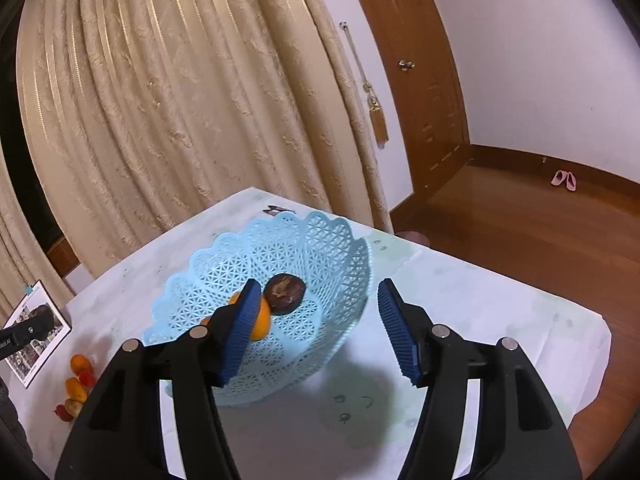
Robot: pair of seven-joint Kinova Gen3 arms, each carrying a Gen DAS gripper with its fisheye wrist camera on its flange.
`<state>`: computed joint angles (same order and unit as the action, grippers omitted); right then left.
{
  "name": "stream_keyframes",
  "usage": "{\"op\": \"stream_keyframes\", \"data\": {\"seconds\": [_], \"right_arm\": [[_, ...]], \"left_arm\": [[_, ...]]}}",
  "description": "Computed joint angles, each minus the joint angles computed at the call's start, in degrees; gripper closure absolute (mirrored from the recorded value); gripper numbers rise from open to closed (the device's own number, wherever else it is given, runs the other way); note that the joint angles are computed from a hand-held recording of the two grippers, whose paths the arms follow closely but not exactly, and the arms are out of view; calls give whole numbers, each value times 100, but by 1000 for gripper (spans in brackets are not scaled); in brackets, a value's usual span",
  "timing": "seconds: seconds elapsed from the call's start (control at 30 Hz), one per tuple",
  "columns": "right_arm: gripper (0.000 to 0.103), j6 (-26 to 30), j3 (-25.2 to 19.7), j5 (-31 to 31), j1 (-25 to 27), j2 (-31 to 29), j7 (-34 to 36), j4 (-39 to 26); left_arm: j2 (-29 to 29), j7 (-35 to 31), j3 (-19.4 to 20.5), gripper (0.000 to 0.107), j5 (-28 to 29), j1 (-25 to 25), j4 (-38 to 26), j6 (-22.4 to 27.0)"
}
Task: Organize fruits
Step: 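Place the orange in the blue basket with the right gripper while the left carries the dark fruit, then lower the dark brown fruit into the basket and open the left gripper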
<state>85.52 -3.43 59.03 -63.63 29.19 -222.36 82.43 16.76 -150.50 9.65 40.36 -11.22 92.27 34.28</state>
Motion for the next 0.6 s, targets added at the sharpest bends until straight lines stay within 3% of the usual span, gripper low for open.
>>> {"op": "stream_keyframes", "data": {"seconds": [0.6], "right_arm": [[38, -7, -109, 23, 35, -122, -672, 376]], "left_arm": [[292, 150, 388, 66, -426, 939, -91, 352]]}}
